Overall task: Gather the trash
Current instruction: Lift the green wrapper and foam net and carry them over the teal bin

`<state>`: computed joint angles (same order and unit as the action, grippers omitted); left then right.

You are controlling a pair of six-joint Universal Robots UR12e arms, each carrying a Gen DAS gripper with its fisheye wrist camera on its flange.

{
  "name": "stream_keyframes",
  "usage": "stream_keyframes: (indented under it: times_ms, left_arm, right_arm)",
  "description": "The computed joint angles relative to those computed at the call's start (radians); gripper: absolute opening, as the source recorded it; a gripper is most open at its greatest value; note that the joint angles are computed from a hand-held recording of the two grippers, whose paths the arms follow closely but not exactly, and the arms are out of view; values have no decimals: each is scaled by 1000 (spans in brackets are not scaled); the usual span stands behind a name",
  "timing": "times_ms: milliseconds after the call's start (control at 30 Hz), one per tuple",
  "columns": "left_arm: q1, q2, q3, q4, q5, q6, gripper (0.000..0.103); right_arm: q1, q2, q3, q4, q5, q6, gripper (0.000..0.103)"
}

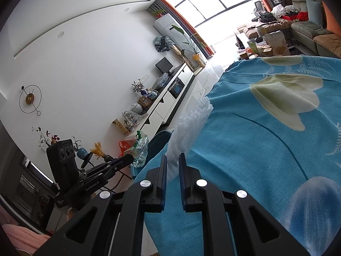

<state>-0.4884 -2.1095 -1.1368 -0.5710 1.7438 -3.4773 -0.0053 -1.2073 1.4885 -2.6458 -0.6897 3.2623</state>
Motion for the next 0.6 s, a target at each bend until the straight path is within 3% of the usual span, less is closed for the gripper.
stream_keyframes:
  times_ms: [600]
  left_arm:
    - [19, 47, -73, 8, 73, -57, 10]
  right_arm:
    - [48, 40, -80, 109, 28, -66, 10]
